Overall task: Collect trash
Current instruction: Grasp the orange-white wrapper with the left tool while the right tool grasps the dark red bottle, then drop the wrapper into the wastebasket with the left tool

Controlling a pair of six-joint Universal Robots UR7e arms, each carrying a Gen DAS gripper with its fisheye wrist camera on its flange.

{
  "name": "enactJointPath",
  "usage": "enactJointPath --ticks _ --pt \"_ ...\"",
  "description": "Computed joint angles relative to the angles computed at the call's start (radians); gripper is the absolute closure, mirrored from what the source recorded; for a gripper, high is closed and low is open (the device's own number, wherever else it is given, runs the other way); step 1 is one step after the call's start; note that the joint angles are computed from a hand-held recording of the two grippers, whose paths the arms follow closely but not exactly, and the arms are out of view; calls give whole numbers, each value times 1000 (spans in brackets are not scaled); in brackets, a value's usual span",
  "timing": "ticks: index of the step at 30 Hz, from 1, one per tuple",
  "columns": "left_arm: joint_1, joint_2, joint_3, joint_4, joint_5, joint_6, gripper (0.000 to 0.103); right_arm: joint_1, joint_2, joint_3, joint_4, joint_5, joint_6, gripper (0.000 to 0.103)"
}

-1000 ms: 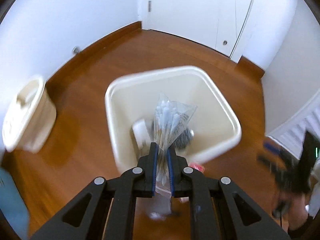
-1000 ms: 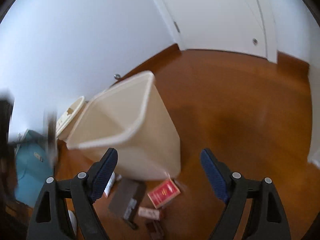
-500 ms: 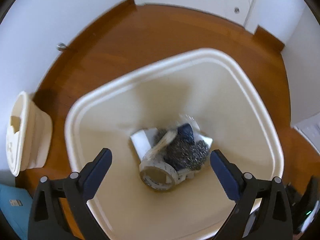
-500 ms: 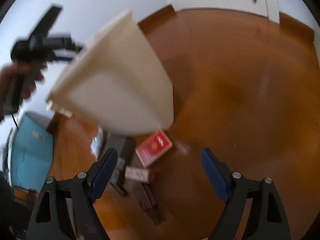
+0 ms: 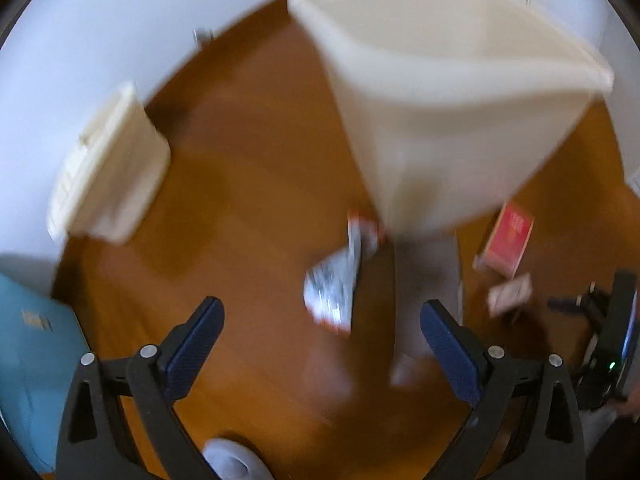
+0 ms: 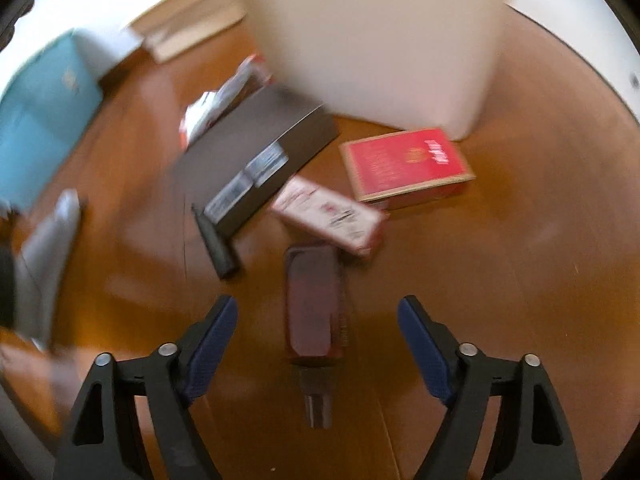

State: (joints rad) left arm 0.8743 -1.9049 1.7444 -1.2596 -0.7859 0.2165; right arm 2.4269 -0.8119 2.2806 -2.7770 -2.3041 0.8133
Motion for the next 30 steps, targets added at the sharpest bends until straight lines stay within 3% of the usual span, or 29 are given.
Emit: enactJointPath --ticks 3,6,8,11,16,18,20,24,26,28,29,30 --pt "87 12 40 -37 12 41 3 -8 48 -25 39 -8 -19 28" --pt "166 72 62 -132 21 65 3 -14 61 -33 75 4 -34 46" --pt "204 112 67 -189 2 71 3 -2 64 -42 112 -12 -45 49" --pt "235 163 99 -281 -9 120 3 2 55 -41 122 -7 -50 70" --pt "254 215 168 -402 12 223 3 41 3 -9 120 4 -2 71" --pt "265 236 179 -437 13 237 10 59 -20 -4 136 12 10 71" --pt "276 262 179 -443 18 226 31 72 -38 4 129 17 24 71" --pt "277 297 158 -458 -7 197 42 76 -71 11 140 18 52 71" --pt "281 308 135 -418 -28 170 64 71 -78 8 147 22 75 71" --pt "283 319 118 -395 -37 150 73 48 -46 -25 147 25 83 71" --pt "281 316 115 -391 -41 141 83 48 -50 -26 164 27 102 71" --pt "279 306 116 -381 -38 130 83 43 -53 -29 179 24 112 71"
